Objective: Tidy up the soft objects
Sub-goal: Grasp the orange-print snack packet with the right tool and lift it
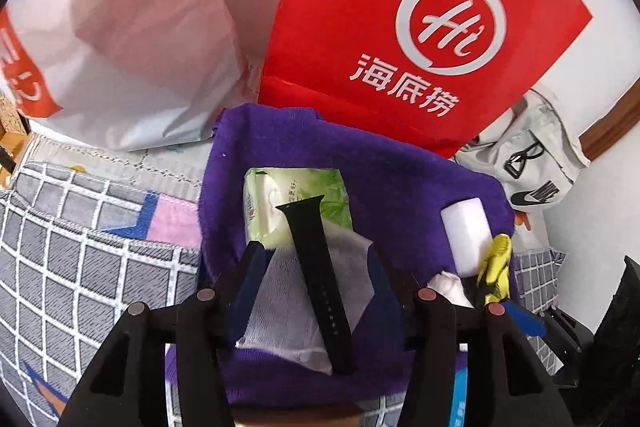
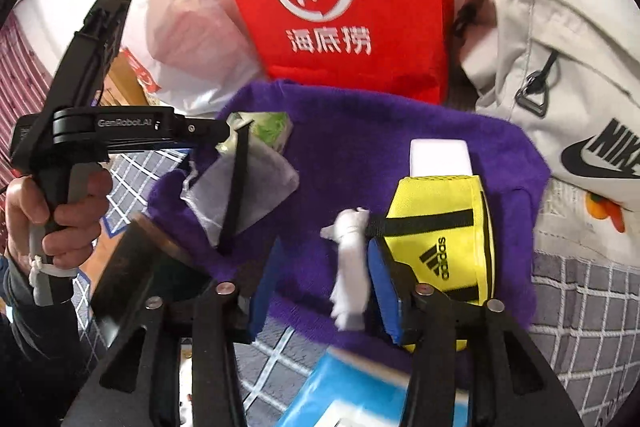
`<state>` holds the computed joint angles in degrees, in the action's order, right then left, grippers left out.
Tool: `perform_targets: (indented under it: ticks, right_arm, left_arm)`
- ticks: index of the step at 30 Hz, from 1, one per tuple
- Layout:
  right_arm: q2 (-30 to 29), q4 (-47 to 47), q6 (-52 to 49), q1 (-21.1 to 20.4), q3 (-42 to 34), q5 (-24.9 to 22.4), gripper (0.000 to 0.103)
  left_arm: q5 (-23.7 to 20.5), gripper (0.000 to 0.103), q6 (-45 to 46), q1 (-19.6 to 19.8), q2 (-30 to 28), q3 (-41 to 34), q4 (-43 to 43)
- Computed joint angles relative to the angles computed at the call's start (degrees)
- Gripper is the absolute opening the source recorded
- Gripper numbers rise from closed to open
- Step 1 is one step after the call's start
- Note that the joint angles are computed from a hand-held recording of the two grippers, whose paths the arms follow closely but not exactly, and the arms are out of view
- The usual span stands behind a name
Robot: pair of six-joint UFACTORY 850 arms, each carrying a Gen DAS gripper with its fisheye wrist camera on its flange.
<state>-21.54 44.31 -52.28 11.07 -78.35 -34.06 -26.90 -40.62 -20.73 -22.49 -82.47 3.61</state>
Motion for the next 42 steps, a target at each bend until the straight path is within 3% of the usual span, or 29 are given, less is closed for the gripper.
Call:
perform_targets:
  ticks: [5, 8, 12, 15, 18, 22, 30, 32, 38, 39, 40, 42]
  right_arm:
    - [5.74, 2.11, -2.86, 0.86, 5.79, -0.35, 0.052]
    - [8.90, 4.89, -6.74, 1.55, 9.58, -3.27, 0.067]
    - [12.29, -0.35, -5.92, 5.13, 14.14, -1.15, 0.076]
    - [12.85, -6.96, -2.08, 7.64, 15.69, -0.27, 0.076]
    - [12.52, -15.91, 6.14, 10.20, 16.00, 1.87, 0.076]
    - [10.59, -20.40, 12.16, 11.38, 14.98, 1.12, 0.076]
    - [7.06, -37.46, 28.31, 14.83, 13.24, 1.46, 0.076]
    - [6.68, -41.44, 31.60, 15.62, 13.30, 1.87, 0.076]
    - [6.05, -38.95, 28.64, 14.95, 12.77, 1.16, 0.073]
    - [5.85, -36.69, 26.29, 14.59, 12.44, 0.34, 0.058]
    - [5.46, -32.95, 23.54, 13.94, 11.59, -2.01, 0.053]
    - [4.90, -31.54, 22.01, 13.44, 11.20, -2.10, 0.051]
  left_arm:
    - [0.92, 0.051, -1.96, -0.64, 4.73, 4.66, 1.73]
    - [2.51, 0.054, -3.04, -1.05, 8.21, 8.86, 2.47]
    - [5.47, 0.056, -4.37, -1.29, 13.40, 15.47, 2.88]
    - [6.95, 0.056, -8.58, -1.48, 17.39, 20.27, 6.43]
    - [7.19, 0.057, -18.34, -2.15, 21.10, 24.65, 15.77]
    - [8.58, 0.058, -31.24, -2.77, 25.31, 30.12, 27.15]
    - [13.29, 0.058, -32.61, -2.08, 28.62, 35.74, 27.84]
    - [15.07, 0.058, -29.48, -1.45, 28.83, 36.47, 24.22]
    - [17.17, 0.058, -28.07, -1.54, 30.49, 38.23, 23.11]
    - [17.38, 0.058, -28.59, -1.66, 30.82, 38.47, 23.63]
    - [17.56, 0.058, -29.01, -1.74, 31.16, 38.69, 23.97]
    - [17.89, 0.058, -29.14, -1.87, 31.84, 39.12, 24.04]
